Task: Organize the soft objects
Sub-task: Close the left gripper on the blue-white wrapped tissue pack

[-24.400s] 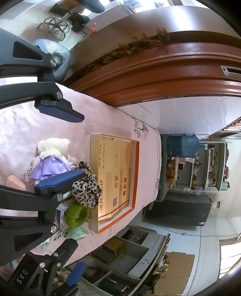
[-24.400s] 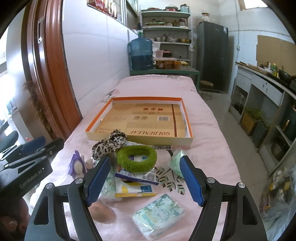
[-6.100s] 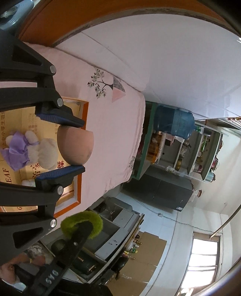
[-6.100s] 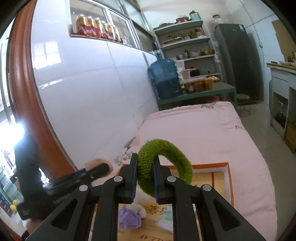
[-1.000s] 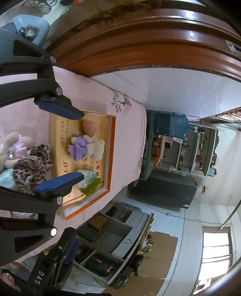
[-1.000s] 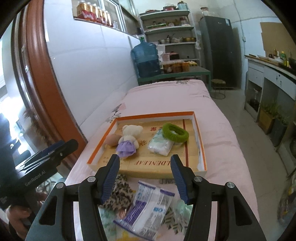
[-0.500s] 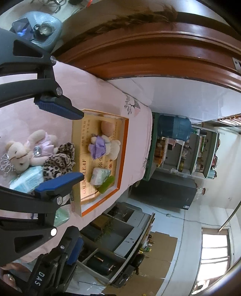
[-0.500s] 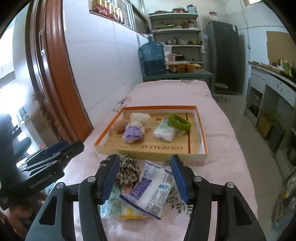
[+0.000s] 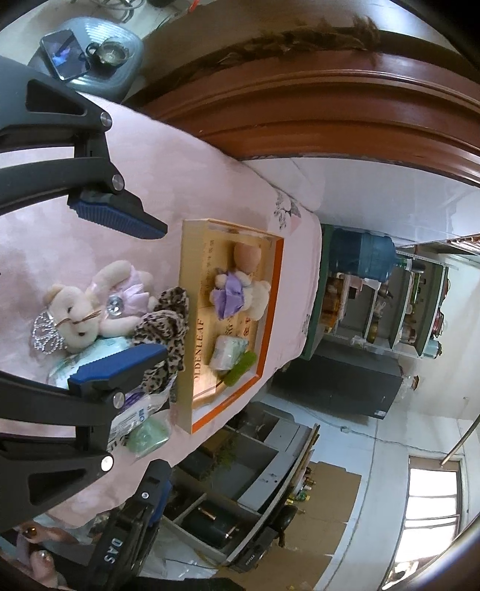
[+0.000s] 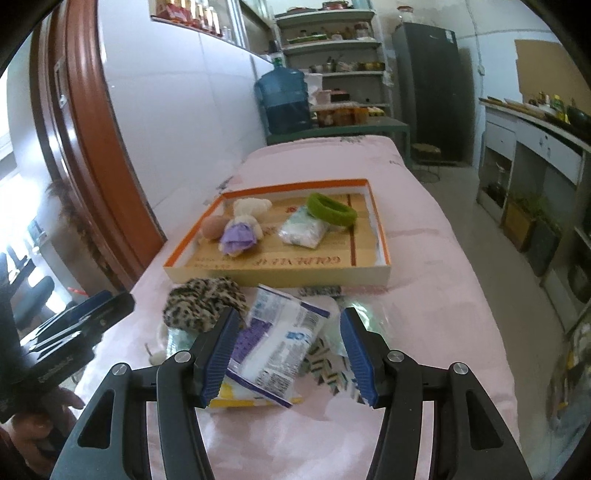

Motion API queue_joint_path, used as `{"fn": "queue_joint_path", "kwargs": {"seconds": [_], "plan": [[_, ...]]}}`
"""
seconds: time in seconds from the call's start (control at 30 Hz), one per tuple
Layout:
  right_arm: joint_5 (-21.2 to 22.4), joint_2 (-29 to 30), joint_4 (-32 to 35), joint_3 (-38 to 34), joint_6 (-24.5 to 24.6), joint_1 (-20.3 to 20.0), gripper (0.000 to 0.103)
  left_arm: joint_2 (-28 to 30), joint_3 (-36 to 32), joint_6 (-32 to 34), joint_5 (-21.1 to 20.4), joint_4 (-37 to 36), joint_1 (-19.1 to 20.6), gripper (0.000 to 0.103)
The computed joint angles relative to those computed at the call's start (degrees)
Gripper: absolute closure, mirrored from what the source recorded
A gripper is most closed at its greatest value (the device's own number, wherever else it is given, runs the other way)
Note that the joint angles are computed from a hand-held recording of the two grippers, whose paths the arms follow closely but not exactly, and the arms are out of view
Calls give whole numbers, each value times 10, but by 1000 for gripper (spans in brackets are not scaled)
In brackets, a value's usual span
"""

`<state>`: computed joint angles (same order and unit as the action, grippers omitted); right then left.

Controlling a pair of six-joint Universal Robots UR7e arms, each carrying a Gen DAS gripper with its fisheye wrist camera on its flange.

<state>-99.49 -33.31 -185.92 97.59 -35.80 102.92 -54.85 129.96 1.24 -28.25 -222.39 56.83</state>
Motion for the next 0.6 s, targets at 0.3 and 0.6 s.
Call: {"fn": "queue_joint_path", "kwargs": {"seconds": [0.3, 0.6], "plan": [[-10, 1, -1, 1, 6, -16, 44, 7, 24, -33, -71, -1, -3, 44], [-9, 7, 4, -4, 9, -20, 44, 41, -12, -70, -78, 62, -8, 44]]}}
